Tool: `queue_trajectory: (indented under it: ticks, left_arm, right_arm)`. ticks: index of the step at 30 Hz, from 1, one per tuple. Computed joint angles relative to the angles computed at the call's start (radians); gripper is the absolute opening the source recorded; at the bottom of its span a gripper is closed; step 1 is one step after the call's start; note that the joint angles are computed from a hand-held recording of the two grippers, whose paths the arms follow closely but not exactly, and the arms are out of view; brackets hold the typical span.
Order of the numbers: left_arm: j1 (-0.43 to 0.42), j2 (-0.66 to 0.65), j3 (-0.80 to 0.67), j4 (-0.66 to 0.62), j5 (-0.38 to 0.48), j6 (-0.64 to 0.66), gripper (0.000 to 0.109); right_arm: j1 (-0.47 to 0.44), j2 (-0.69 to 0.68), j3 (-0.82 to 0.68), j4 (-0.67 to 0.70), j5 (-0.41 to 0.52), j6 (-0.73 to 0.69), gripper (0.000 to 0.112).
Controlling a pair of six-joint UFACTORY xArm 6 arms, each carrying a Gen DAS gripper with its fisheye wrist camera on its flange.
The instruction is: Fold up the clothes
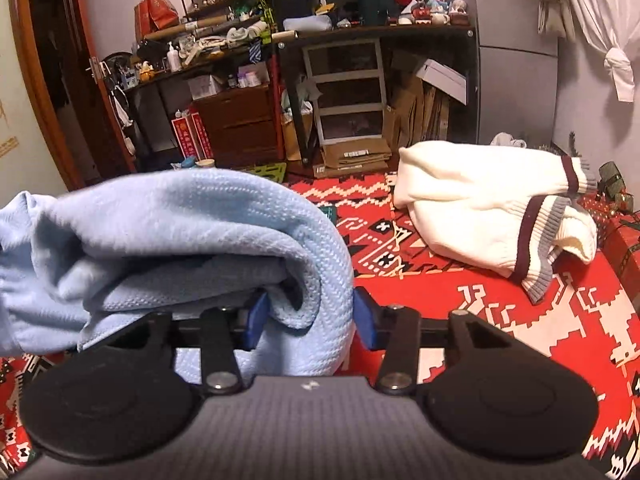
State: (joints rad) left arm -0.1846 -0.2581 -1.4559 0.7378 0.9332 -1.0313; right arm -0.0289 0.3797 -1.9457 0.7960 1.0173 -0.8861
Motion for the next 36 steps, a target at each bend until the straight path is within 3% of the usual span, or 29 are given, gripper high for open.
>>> queue_trajectory:
  ticks: [8, 11, 15, 19, 23, 26, 28, 31, 33, 36]
  left_arm:
    - [-0.047, -0.125, 0.163, -0.067, 0.019, -0.032, 0.057]
    - [-0.056, -0.151, 0.213, -0.107, 0.02, -0.049, 0.059]
    - [-0.07, -0.153, 0.25, -0.131, 0.026, -0.046, 0.06]
    - [-0.067, -0.133, 0.267, -0.166, 0.016, -0.013, 0.058]
    - [-0.056, -0.111, 0.267, -0.172, 0.003, -0.008, 0.053]
    - [-0.055, -0.107, 0.272, -0.137, 0.004, -0.041, 0.048]
    - [-0.053, -0.117, 0.282, -0.122, -0.011, -0.06, 0.044]
    - [-0.058, -0.135, 0.28, -0.104, -0.021, -0.065, 0.035]
    - [-0.064, -0.148, 0.27, -0.1, -0.031, -0.066, 0.024]
    - [-0.078, -0.167, 0.246, -0.074, -0.061, -0.073, 0.021]
  right_arm:
    - [-0.051, -0.125, 0.192, 0.007, 0.049, -0.011, 0.072]
    - [-0.063, -0.178, 0.283, -0.003, 0.036, -0.006, 0.073]
    - [-0.072, -0.223, 0.355, 0.002, 0.09, -0.022, 0.073]
    - [-0.038, -0.256, 0.413, 0.012, 0.082, -0.063, 0.073]
    - [-0.002, -0.239, 0.415, 0.015, 0.059, -0.019, 0.073]
    - [0.007, -0.231, 0.413, 0.041, 0.047, 0.001, 0.061]
    - [0.01, -0.239, 0.42, 0.027, 0.017, 0.006, 0.028]
    - [-0.001, -0.245, 0.414, 0.047, 0.018, -0.007, 0.007]
    - [-0.012, -0.254, 0.412, 0.08, 0.02, -0.039, 0.005]
    - [-0.015, -0.27, 0.408, 0.116, 0.008, -0.088, 0.004]
